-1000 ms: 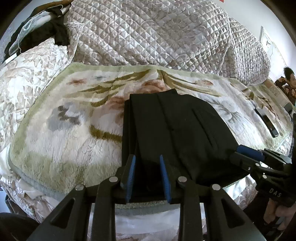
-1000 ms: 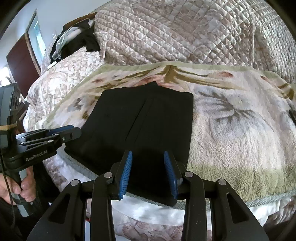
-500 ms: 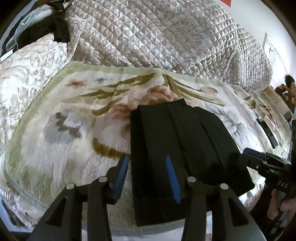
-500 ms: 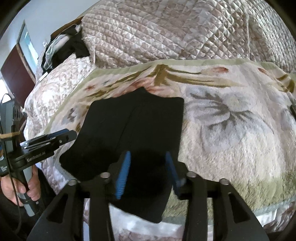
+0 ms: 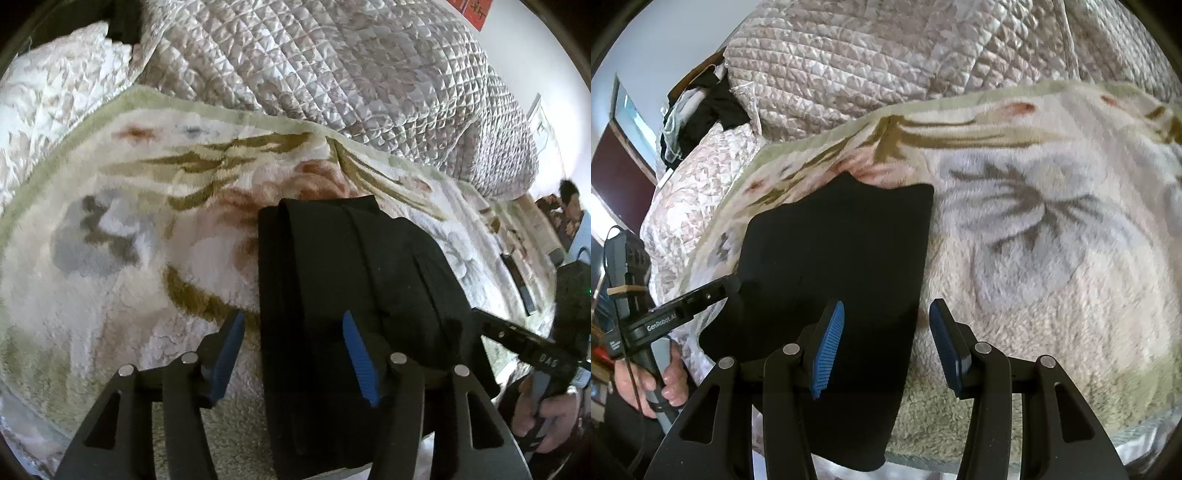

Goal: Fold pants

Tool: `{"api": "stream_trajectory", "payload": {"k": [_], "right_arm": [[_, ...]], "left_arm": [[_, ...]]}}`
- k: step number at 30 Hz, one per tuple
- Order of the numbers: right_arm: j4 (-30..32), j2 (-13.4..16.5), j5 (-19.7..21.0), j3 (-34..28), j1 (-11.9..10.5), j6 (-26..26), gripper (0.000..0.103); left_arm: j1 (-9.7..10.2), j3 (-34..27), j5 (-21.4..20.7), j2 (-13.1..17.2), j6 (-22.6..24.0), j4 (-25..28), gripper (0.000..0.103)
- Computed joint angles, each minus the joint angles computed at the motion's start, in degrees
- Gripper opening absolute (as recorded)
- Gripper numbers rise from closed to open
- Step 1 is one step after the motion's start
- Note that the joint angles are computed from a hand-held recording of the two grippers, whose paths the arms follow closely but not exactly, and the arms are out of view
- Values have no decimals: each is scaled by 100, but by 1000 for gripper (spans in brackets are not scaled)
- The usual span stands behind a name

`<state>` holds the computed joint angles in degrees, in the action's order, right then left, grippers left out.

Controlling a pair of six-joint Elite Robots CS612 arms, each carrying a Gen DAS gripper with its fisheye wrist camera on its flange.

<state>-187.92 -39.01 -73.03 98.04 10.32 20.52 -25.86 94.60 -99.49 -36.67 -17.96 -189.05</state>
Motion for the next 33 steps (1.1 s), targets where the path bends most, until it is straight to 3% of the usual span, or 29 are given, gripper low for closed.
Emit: {"api": "stream_trajectory", "payload": {"k": [6,11,20,23,26,30,33], "right_arm": [[-129,152,303,-137,-73,315,49],[-272,212,439,-149,-92,397,49],[-284,119,680,48,-50,250,49],[-278,127,576,35,-16,211,49],[-306,177,543,-51,-16,291,44],[-367,222,496,-129,-16,383,28],[-412,217,474,-115,-12,390,24]], "left_arm": [[72,-253,-425,191,-152,2,66],[31,-246,-323,212,-111,-81,68],[-134,102,157,48,160,-227,62],[-158,77,251,42,207,-159,61],[-151,15,238,59,208,-101,58],[-188,-9,339,53,244,-104,47],[-242,31,466,16,338,-142,40]]}}
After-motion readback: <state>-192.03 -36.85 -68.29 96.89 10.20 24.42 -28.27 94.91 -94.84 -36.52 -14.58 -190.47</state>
